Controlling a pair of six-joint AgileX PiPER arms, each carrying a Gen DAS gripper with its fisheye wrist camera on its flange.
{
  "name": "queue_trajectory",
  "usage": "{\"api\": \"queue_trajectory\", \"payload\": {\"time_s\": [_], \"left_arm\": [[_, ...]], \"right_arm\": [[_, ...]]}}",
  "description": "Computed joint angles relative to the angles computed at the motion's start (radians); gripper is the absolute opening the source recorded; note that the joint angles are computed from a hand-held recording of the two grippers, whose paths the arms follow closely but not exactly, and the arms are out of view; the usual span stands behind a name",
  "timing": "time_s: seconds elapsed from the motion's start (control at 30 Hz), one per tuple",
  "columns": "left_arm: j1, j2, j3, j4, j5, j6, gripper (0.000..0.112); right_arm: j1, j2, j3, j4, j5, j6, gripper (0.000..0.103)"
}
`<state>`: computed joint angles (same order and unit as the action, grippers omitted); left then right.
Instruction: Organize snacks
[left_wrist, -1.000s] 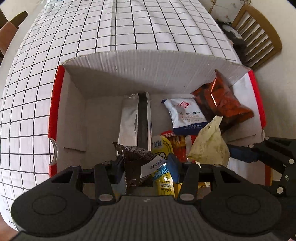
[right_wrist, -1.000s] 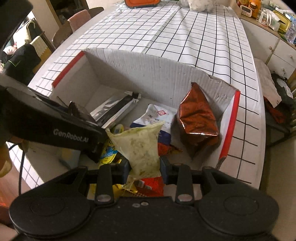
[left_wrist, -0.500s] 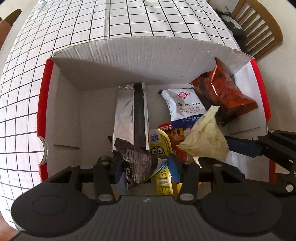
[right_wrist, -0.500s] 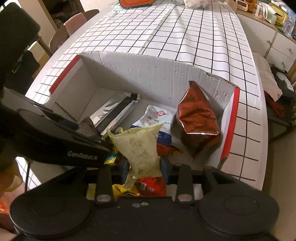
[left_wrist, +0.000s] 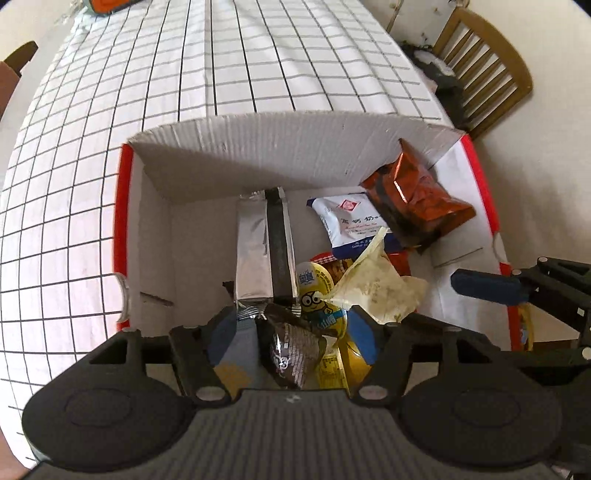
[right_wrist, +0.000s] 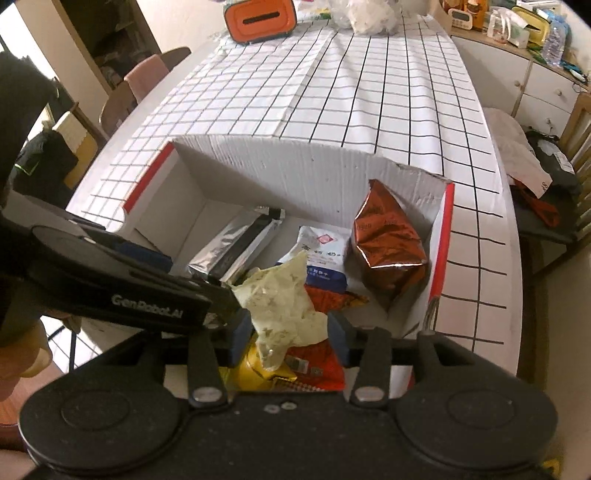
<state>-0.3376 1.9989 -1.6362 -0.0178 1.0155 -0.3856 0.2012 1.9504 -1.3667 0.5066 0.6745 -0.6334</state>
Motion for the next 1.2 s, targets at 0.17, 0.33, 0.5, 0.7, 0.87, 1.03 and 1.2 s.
{"api": "queue_trajectory", "payload": {"time_s": [0.17, 0.33, 0.5, 0.7, 0.87, 1.03, 1.2], "left_arm": [[-0.008, -0.089, 0.086, 0.017, -0.049, 0.007, 0.072], [-0.034, -0.193, 0.181, 0.09, -0.105, -0.012, 0.074], [-0.049, -0.293, 0.281, 0.14, -0.176, -0.033, 0.078], [-0.049, -0.392, 0.383, 0.154, -0.236, -0.036, 0.079], [-0.053, -0.477, 0.477, 0.181, -0.299, -0.043, 0.085], [-0.064, -0.554, 0.553, 0.212, -0.343, -0.06, 0.094], [-0.073, -0.602, 0.605, 0.237, -0.364, -0.091, 0.102]], "right_arm": [[-0.006, -0.072, 0.081, 0.056, -0.046, -0.034, 0.06], [-0.007, -0.153, 0.166, 0.125, -0.092, -0.076, 0.072], [-0.014, -0.242, 0.255, 0.24, -0.137, -0.139, 0.081], [-0.009, -0.344, 0.368, 0.39, -0.187, -0.235, 0.089], [0.021, -0.428, 0.467, 0.545, -0.263, -0.349, 0.1], [0.083, -0.493, 0.539, 0.609, -0.372, -0.37, 0.103], [0.131, -0.545, 0.603, 0.709, -0.458, -0.418, 0.103]]}}
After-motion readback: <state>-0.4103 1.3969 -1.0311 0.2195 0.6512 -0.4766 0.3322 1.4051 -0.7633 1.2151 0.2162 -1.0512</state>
